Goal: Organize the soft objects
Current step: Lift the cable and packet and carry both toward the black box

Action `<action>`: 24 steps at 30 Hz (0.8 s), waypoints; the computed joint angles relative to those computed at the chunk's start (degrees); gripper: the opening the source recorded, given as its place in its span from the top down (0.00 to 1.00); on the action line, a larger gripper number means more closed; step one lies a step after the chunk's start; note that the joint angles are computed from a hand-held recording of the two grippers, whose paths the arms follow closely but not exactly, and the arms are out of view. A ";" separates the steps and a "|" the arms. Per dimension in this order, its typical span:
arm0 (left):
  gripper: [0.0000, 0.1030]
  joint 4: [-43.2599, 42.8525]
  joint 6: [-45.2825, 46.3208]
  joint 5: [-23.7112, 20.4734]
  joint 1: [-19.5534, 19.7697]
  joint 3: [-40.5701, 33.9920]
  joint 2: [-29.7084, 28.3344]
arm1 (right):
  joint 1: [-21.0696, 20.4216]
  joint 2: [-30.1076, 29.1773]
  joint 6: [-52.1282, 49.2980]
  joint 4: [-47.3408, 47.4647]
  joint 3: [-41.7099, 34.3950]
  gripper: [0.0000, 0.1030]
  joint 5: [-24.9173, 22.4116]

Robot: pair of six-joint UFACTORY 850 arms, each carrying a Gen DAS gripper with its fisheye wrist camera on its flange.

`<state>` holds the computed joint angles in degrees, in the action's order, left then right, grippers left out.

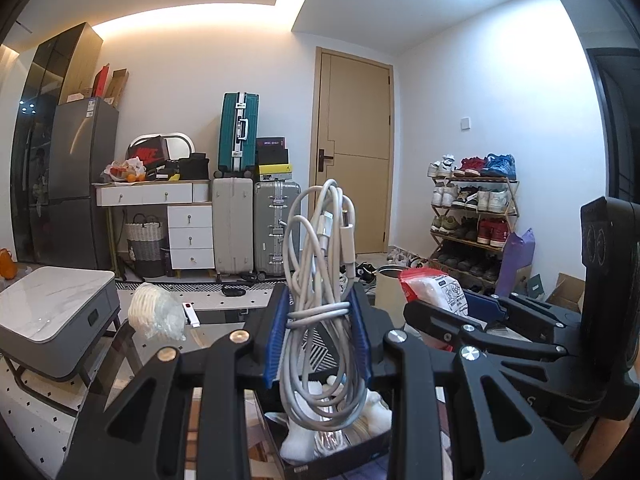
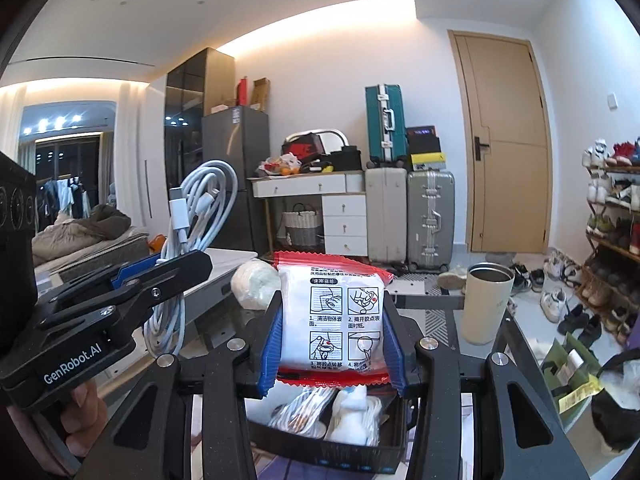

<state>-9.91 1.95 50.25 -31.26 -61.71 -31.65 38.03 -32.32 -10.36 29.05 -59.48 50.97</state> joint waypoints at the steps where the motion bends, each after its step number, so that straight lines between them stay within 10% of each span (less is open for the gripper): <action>1: 0.72 0.03 -0.24 -0.18 0.22 -0.73 -0.63 | -0.37 -0.54 -0.09 0.08 -0.91 0.58 -0.60; 17: 0.72 -3.00 1.61 -5.75 1.07 -6.52 -5.06 | -4.16 -6.02 -0.12 0.92 -9.01 0.58 -6.47; 24: 0.72 1.04 -3.13 -18.76 2.12 -11.73 -7.77 | -4.75 -6.89 -1.25 0.57 -10.59 0.58 -10.30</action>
